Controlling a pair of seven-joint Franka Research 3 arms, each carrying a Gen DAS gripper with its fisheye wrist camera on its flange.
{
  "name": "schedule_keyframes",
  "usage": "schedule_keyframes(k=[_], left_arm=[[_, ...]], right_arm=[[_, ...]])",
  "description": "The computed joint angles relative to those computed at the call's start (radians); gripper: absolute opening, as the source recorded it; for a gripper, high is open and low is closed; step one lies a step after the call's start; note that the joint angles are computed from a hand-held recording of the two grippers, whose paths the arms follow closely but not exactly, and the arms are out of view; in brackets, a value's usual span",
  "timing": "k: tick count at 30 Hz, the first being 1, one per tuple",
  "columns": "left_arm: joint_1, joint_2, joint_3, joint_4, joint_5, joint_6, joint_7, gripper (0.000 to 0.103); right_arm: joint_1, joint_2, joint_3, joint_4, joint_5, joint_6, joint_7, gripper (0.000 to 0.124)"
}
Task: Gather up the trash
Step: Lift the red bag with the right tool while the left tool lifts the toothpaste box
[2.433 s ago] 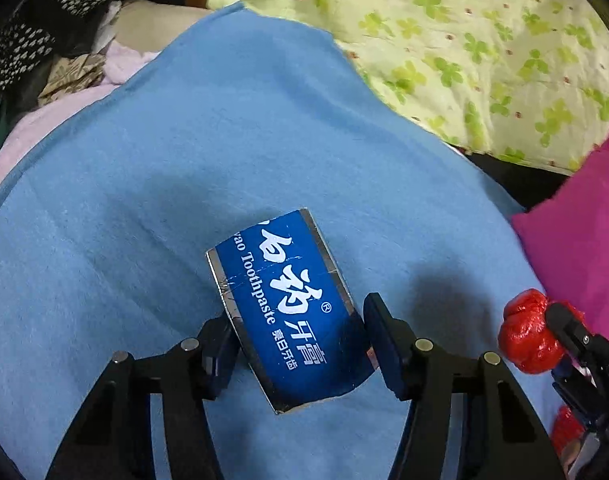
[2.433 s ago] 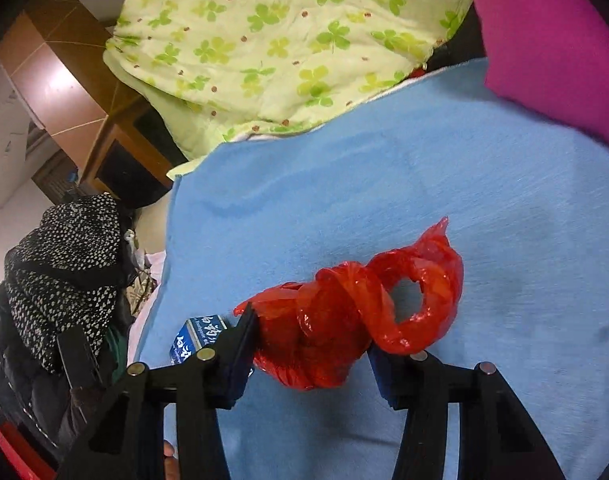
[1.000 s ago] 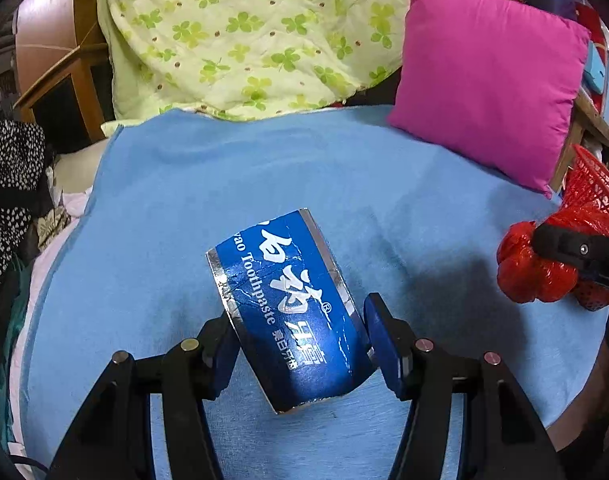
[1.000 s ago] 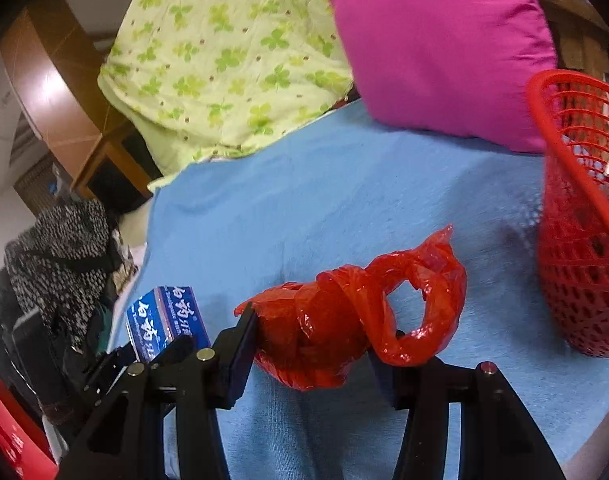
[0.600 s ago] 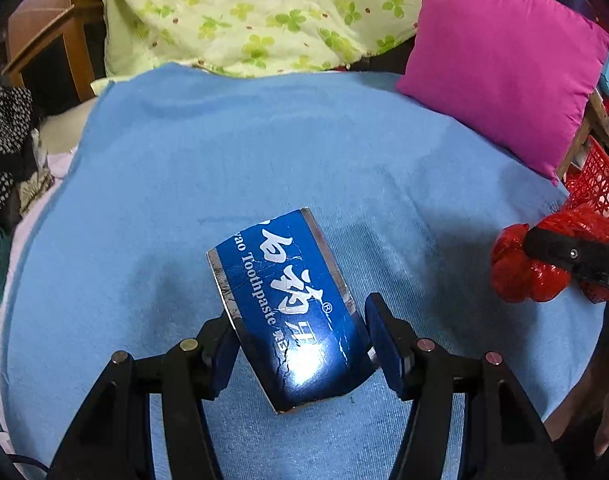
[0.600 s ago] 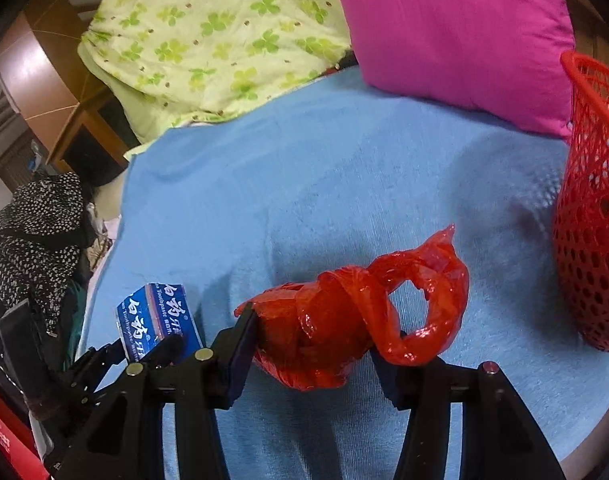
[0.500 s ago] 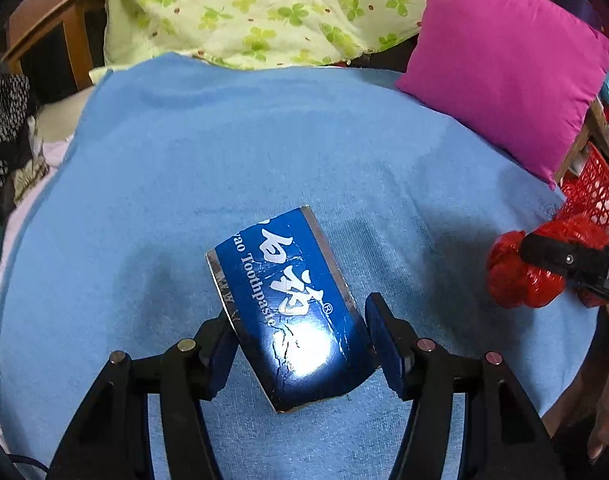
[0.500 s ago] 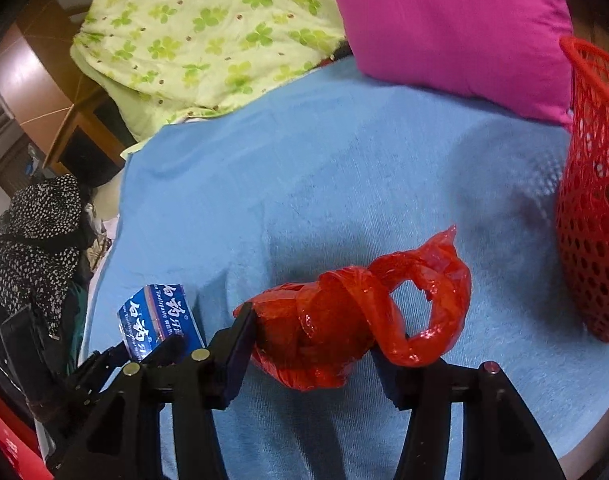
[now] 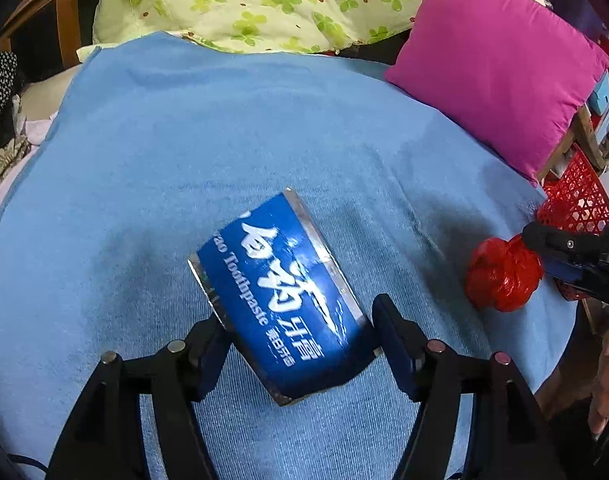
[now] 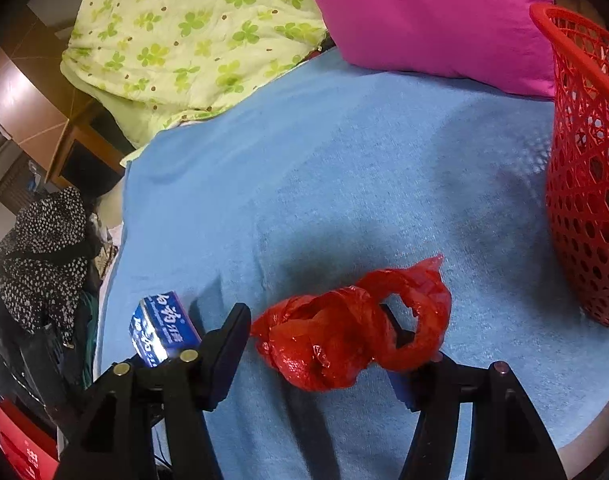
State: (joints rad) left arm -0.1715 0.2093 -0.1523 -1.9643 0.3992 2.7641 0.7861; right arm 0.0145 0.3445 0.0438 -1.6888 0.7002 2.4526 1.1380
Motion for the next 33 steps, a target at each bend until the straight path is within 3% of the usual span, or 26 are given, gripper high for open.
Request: schedule_keyframes(k=[9, 10, 11, 16, 18, 23, 27, 30, 33], left_arm=[[0.038, -0.013, -0.028, -0.037, -0.131, 0.048, 0.064, 0.070], [0.040, -0.012, -0.031, -0.036, -0.145, 0.048, 0.075, 0.070], [0.038, -0.007, -0.030, -0.030, -0.149, 0.045, 0.079, 0.070], [0.028, 0.007, -0.016, -0.013, -0.139, 0.052, 0.062, 0.070], [0.022, 0.016, -0.010, -0.005, -0.124, 0.059, 0.051, 0.062], [-0.001, 0.016, 0.016, -0.002, -0.048, 0.073, -0.004, 0.062], [-0.038, 0.001, 0.054, 0.002, 0.090, 0.078, -0.112, 0.062], [-0.038, -0.004, 0.050, 0.009, 0.138, 0.083, -0.145, 0.062], [-0.062, 0.000, 0.063, 0.035, 0.234, 0.051, -0.217, 0.062]], right_arm=[[0.019, -0.004, -0.005, -0.017, -0.059, 0.009, -0.032, 0.066], [0.023, -0.004, -0.007, -0.020, -0.073, 0.015, -0.034, 0.062], [0.033, -0.006, -0.011, -0.028, -0.097, 0.027, -0.033, 0.049], [0.029, -0.015, -0.001, -0.045, -0.088, 0.066, -0.069, 0.041], [0.023, -0.010, 0.001, -0.035, -0.074, 0.060, -0.070, 0.040], [0.016, -0.032, 0.010, -0.062, -0.033, 0.091, -0.104, 0.039], [0.002, -0.057, 0.021, -0.084, 0.050, 0.133, -0.160, 0.039], [-0.007, -0.072, 0.026, -0.094, 0.116, 0.148, -0.201, 0.039], [-0.010, -0.089, 0.029, -0.107, 0.171, 0.160, -0.255, 0.039]])
